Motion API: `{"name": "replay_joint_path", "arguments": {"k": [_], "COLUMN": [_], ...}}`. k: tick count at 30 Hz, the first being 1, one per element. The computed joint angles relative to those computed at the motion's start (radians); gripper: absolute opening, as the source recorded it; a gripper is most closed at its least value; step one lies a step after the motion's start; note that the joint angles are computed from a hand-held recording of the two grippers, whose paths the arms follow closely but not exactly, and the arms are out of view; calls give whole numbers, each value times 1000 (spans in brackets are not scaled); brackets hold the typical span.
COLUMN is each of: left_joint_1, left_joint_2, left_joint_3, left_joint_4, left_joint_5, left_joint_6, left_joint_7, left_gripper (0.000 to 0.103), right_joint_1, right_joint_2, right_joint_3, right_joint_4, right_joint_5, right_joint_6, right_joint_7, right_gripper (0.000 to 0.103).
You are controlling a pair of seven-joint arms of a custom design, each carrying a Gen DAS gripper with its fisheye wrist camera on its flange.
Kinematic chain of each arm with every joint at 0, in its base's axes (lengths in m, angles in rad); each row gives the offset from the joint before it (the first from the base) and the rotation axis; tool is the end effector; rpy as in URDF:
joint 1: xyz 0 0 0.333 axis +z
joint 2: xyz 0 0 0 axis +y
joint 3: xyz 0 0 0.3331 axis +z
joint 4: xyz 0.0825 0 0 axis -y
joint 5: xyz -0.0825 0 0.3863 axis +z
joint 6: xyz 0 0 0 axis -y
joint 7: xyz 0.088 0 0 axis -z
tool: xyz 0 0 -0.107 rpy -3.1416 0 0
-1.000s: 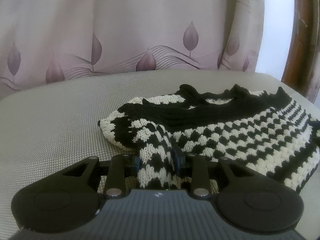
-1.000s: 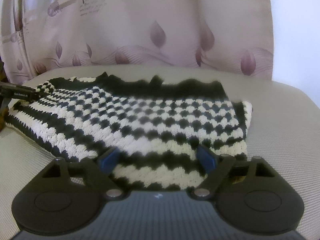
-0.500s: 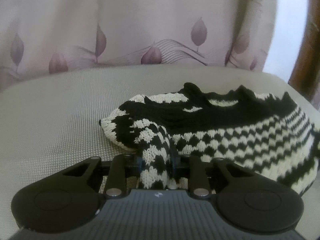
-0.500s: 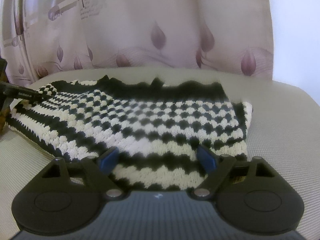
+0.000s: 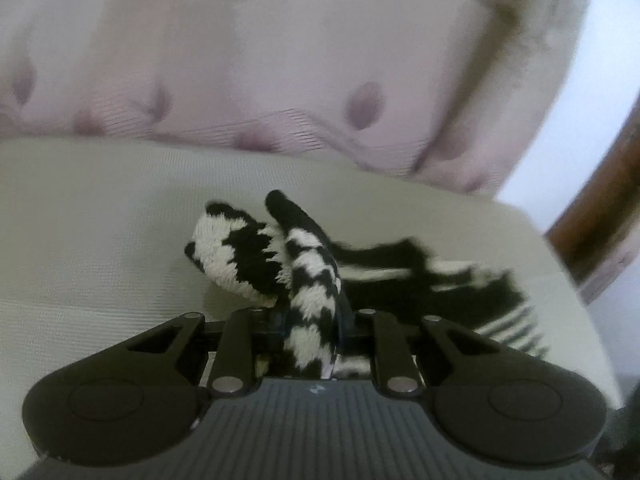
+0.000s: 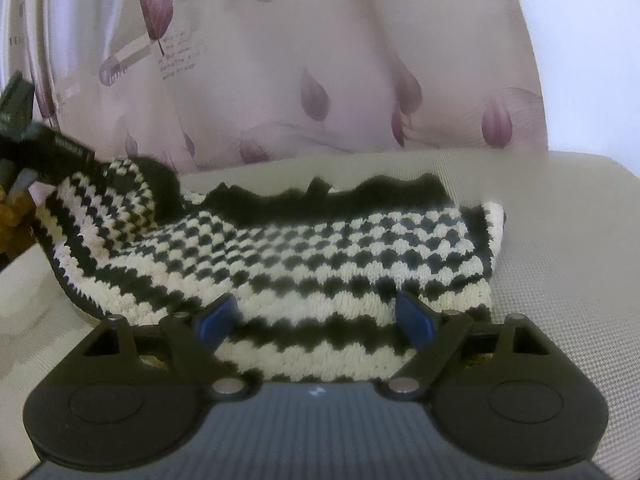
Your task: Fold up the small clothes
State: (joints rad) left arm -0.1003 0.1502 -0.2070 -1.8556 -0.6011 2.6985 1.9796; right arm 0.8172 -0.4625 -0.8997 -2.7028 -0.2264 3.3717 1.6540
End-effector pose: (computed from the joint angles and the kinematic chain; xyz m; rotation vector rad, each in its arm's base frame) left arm 0.6270 -0.1711 0.5319 -1.6823 2.1571 -1.1377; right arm 0.4366 -0.0320 0.4568 -1.4928 1.5737 -0.5817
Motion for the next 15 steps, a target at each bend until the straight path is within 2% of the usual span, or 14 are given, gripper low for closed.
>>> {"name": "replay_joint_path", "arguments": {"k": [5,10,12,15], "left_joint_1": [-66,-117,-110,-81], "left_joint_2": [-22,22,47,52], "left_joint_3": [-53,-92,-119,-155], "left_joint_4": [-4,5,15,18], "left_joint_5": [-69,-152,-243,-450], "left_joint_6": [8,32,28,-7], "left_joint_7": [-61,-54,27,209], "left_gripper": [20,20,16,16], "right_joint_1": [29,103,124,164], "right_joint_2": [-27,-90,-113,-163], "right_joint_3": [-49,-160,-193,-251], "right_joint_4": [-19,-40,-48,-56], "right_joint_5": [-2,-41,-58,-81], "right_joint_6": [57,121,143,165], "right_joint_7": [32,93,108,115], "right_gripper": [87,87,87,87]}}
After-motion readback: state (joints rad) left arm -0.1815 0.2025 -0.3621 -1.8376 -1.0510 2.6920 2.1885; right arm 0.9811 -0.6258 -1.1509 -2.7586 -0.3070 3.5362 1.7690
